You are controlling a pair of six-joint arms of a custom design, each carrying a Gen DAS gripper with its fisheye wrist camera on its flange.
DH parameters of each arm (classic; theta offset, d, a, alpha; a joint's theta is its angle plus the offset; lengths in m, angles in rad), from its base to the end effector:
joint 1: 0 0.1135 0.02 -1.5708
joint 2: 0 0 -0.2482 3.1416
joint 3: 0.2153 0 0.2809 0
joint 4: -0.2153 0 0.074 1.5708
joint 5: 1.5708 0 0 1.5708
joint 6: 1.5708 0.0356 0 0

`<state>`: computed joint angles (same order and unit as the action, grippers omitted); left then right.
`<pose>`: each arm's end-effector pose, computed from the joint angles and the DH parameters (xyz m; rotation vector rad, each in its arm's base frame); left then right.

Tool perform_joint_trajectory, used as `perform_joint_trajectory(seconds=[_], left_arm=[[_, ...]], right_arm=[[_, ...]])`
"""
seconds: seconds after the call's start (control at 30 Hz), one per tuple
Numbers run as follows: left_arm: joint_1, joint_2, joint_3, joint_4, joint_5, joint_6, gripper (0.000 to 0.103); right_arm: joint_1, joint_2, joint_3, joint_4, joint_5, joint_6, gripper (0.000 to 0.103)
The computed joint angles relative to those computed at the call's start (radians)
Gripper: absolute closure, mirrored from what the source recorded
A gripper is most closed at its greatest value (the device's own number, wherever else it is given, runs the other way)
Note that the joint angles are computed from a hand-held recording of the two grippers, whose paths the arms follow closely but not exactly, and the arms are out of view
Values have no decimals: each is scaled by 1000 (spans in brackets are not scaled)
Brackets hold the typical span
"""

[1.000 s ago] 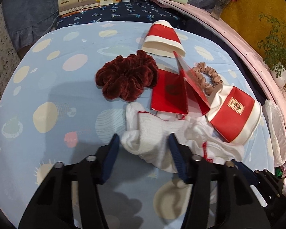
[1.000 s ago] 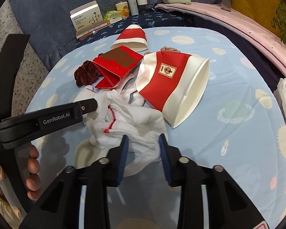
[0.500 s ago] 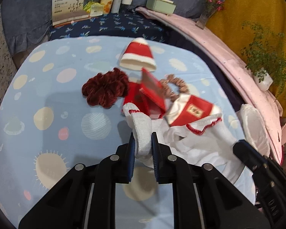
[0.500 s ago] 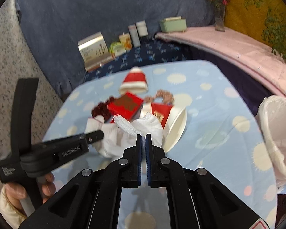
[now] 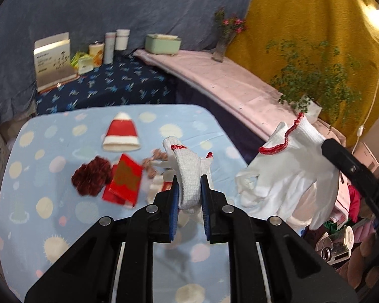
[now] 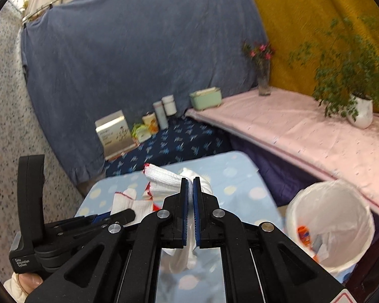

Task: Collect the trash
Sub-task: 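Grasp a white glove with the left tool while the right tool grasps the other glove, then carry both white gloves over the wastebasket and open both tools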

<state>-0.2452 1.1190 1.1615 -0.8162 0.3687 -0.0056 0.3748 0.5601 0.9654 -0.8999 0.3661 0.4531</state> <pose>0.2491 -0.0756 0.3335 0.4618 2.2998 -0.5558 0.1281 0.0367 0.3578 0.3022 2.0103 0.1426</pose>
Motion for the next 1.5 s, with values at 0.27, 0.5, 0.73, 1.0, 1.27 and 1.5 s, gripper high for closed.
perform_joint_trajectory(seconds=[0.27,0.5,0.73,1.0,1.27,1.5], left_arm=[[-184,46,132,6,-52,-59,88],[-348,106,211,18,-121,-92,88],[-493,188,276,35,-168,-119,88],[-613,276,337,59,-203,-136,88],[-689,377,394,66,-232,-144,87],[-741,453,442,75,-263,-139,87]], right_arm=[[-375,-52,90,-23,-216,-155,98],[-803,-40,139,-37,-537,-299,98],[-1262,-2,158,-78,-895,-457,98],[-1584,92,155,-103,-1112,-610,98],[-1694,158,130,-94,-1149,-682,98],[-1691,201,98,-57,-1108,-693,98]])
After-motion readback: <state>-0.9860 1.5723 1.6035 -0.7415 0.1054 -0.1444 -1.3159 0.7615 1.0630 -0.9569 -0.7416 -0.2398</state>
